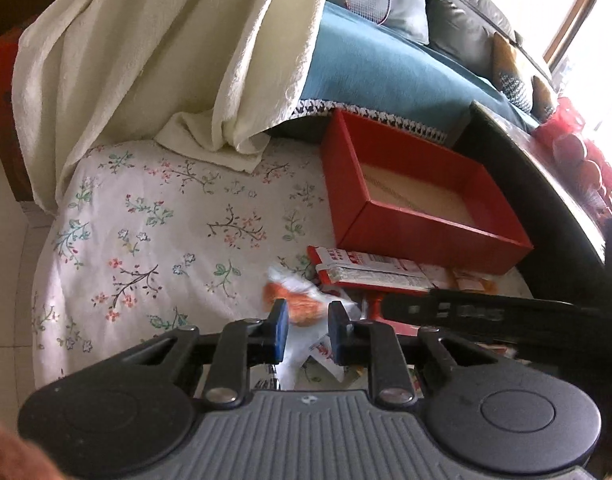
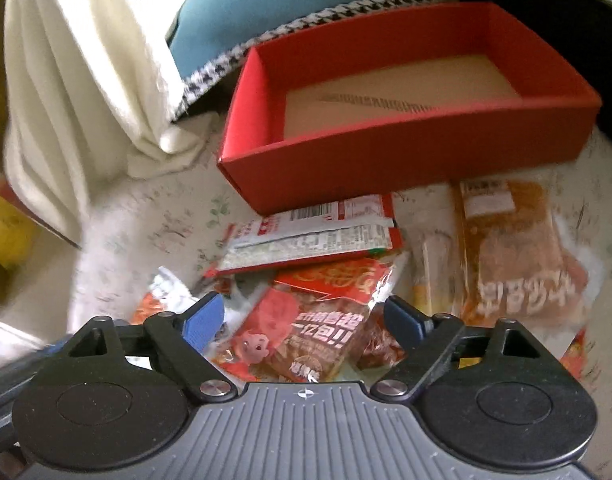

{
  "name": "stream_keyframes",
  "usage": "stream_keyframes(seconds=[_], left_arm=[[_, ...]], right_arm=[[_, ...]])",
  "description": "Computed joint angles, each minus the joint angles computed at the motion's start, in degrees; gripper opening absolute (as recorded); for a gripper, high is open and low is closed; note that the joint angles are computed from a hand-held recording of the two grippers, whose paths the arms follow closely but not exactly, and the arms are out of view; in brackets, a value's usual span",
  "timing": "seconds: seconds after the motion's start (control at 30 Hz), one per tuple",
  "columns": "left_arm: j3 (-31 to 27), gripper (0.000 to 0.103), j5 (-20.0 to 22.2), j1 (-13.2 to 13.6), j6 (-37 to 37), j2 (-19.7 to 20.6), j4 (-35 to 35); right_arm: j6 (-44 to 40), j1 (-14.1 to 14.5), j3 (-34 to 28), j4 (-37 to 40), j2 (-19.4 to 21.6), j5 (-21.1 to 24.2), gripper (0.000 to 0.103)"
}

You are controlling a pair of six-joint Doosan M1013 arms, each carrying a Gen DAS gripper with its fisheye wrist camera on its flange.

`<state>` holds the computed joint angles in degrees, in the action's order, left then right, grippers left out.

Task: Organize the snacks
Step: 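Lift the white packet with the left gripper while the right gripper grasps the orange stick snack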

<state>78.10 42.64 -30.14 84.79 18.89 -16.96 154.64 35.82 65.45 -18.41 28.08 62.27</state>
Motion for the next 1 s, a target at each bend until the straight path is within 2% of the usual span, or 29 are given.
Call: stream_keyframes(seconds=[0.13,0.23,0.27,0.43,0.47,0.53,0.63,0.77,0.83,0.93,1.0], left_arm=[[-0.9,0.016,2.9,-0.3,-0.6,0.9,2.2],[-1.5,0.016,5.0,-0.6,-2.0,1.6,4.5],[-1.4,0.016,5.0,-0.7,-2.7,1.5,5.2],[-1.0,0.027,4.0,0.1,-2.9,1.1,3.3],[-1.1,0.029,4.4,0.3,-2.3,1.2,2.5],[-1.5,0.039,5.1,0.7,-1.8,1.3,1.2],[-1.3,0.050,4.9,0.9,-1.5,1.1,1.0],[-1.2,0.052,4.6,-0.1,-1.2,0.7,7.2],[-1.1,0.058,4.0,0.0,2.4,0.3,6.3],[-1.4,0.067,4.2,-0.1,8.2,0.2,6.9],[-2.1,0.067,5.8,-0.8,12.1,0.5,11.2]], right_arm=[[-4.2,-0.5,-3.6,2.5,2.7,5.9,0.092],[-6.1,-0.7,-4.1,2.9,3.2,6.5,0.091],[-7.2,-0.8,-4.1,3.3,3.1,6.4,0.088],[-12.7,-1.7,1.4,8.0,-1.0,0.9,0.070],[-13.2,-1.8,2.5,8.5,-1.8,0.4,0.069],[-13.2,-1.9,4.7,8.4,-3.5,-0.8,0.069],[-14.4,-1.9,8.9,9.4,-6.3,-5.1,0.067],[-14.2,-2.3,13.8,11.4,-8.9,-10.9,0.065],[-13.5,-2.8,15.2,12.3,-9.4,-14.1,0.065],[-15.9,-3.5,15.8,14.6,-9.9,-16.4,0.063],[-17.7,-4.0,16.5,16.3,-10.4,-18.0,0.050]])
